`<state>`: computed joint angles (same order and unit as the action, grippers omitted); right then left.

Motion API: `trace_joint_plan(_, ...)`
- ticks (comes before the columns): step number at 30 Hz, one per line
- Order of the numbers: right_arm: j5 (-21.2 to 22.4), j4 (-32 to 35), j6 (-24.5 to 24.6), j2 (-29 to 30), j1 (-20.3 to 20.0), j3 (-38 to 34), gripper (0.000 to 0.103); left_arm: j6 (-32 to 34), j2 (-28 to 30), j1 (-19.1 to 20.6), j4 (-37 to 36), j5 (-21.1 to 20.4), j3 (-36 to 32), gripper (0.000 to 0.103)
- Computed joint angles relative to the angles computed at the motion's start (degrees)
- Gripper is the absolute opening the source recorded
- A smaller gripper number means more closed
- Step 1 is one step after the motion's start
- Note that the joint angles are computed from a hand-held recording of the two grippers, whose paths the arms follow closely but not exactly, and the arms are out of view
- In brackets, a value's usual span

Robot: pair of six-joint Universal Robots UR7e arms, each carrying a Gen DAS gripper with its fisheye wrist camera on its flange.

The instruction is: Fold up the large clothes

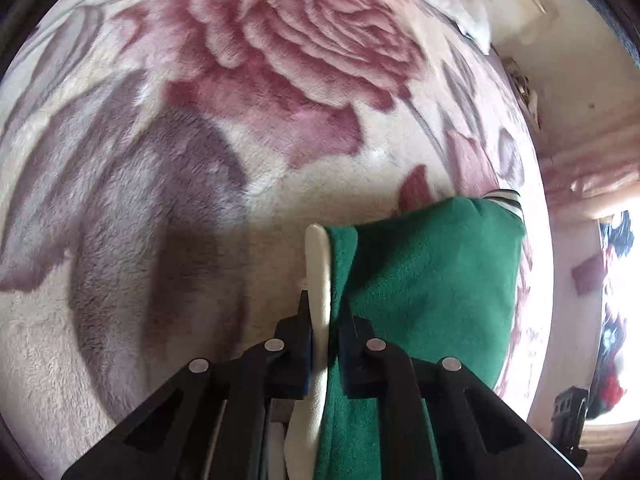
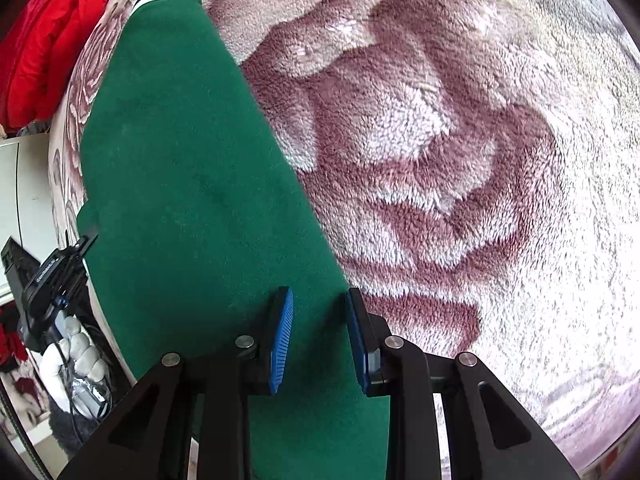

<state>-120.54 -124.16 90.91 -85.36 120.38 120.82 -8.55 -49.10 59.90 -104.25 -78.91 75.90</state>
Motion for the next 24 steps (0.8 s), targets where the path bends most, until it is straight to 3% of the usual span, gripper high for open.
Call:
trace_joint_plan(3,0.3,0.0,-0.6,1.1,-0.2,-0.7,0.029,-1.9,1.0,1.9,1.5,-2.6,-1.1,0.011)
trace_joint_plan(7,0.5,1.0,-0.4,2.3,0.8,-2.9,0.029,-0.6,-0.2,0.7,5.9,-4.6,-3.3,0.017)
trace_joint_plan(9,0.6,1.1,0.8,1.9,2.4,-2.9,0.029,-0.1,-3.1,0.1,7.0,-5.6,-2.5,0.025)
trace_joint_plan(11,1.1,2.1,3.2,1.4,4.5,-2.5,0.030,0.2,-6.0,-0.1,8.0,-7.2,-0.9,0.053)
trace_joint_plan(12,1.7,2.5,4.7,1.2,5.7,-2.2,0.035,0.1,-8.9,-0.4,8.5,-7.6,1.1,0.055)
trace_joint_plan(14,3.1,2.4,8.2,0.7,8.5,-1.0,0.042,-0.3,-12.4,-0.4,9.6,-7.7,3.9,0.056)
trace_joint_plan(21,12.7,4.8,21.1,3.3,18.1,1.0,0.046,-5.2,-29.7,-1.7,21.3,-4.3,14.8,0.056)
trace_joint_plan(24,17.8,-3.5,24.3,6.2,21.5,4.0,0.048,-9.7,-37.0,-2.6,28.5,-2.6,19.3,0.056)
